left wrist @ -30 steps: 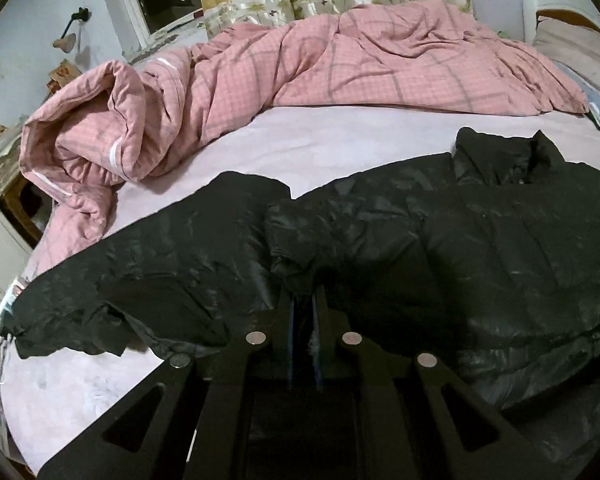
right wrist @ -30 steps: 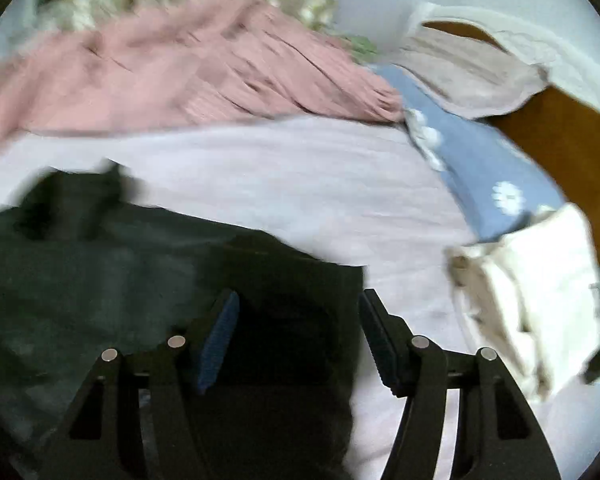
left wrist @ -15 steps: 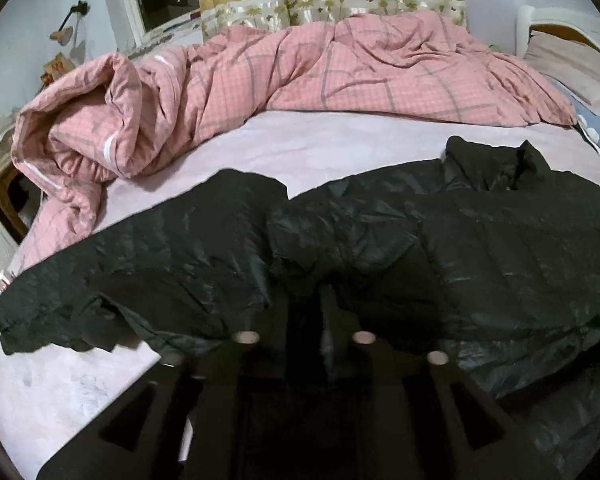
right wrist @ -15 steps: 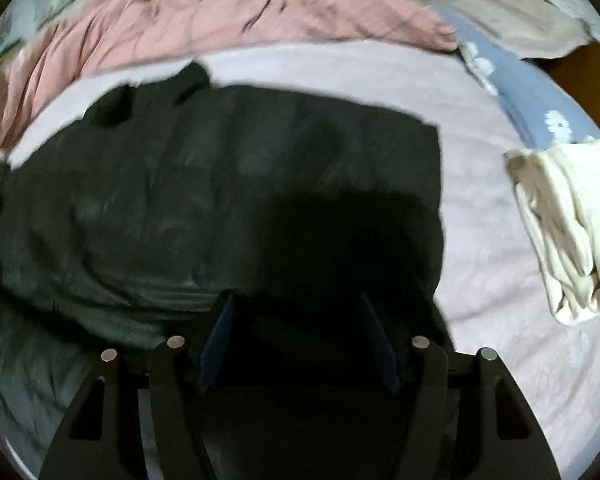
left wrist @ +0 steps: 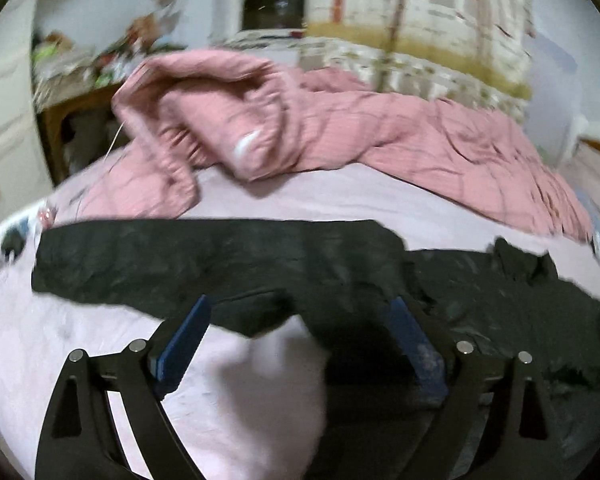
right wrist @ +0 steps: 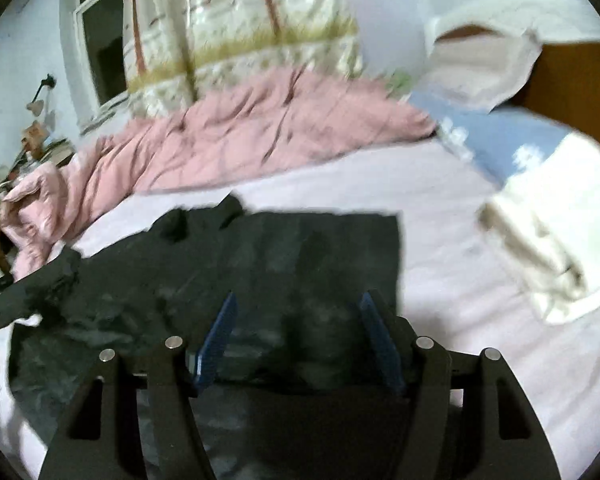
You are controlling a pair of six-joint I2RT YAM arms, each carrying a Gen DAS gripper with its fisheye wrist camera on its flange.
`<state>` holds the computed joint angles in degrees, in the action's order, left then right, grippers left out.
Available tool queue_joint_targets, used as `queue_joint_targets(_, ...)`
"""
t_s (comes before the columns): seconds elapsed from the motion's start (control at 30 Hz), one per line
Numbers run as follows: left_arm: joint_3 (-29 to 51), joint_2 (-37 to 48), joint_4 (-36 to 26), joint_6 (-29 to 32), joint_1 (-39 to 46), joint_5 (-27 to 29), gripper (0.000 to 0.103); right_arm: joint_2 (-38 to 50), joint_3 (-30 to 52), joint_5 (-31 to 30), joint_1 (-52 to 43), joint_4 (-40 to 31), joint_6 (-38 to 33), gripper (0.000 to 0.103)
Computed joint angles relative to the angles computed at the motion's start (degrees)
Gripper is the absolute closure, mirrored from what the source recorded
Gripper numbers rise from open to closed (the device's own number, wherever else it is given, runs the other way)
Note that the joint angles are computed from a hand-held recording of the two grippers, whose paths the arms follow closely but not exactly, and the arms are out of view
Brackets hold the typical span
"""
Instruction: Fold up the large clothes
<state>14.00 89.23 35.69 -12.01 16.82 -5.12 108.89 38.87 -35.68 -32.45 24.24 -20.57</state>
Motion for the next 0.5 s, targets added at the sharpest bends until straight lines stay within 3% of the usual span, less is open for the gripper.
queue_joint_targets(0.07,1.2,1.8,-0.9,-0.7,6.9,6.1,0.010,-0.1,0.4,-0.9,-0.8,-1.3,-1.1,0.036)
queue_joint_targets(0.17,7.4,10.5,-4.4,-2.8,19.1,18.5,0.010,0.0,0.5,-0.6,-1.2,-0.8,-0.2,0.036)
queue_joint_targets(0.23,10.8,15.8,-5.4,-4.1,24.3,23.7,0.010,0.7,1.4,-1.4,-2.0,-2.5,-0.9,0.036)
queue_joint_targets(0.4,18.6,25.4,-9.2,-3.3,30.2,28.8,0.010,2.8,3.3,-2.4,-2.4,-4.4,-0.2,0.036)
queue_joint_targets(0.5,23.3,31.9,-11.7,-6.3,33.6,33.3,0.011,2.8,2.5,-1.6,-1.4,-3.5,-0.4,0.036)
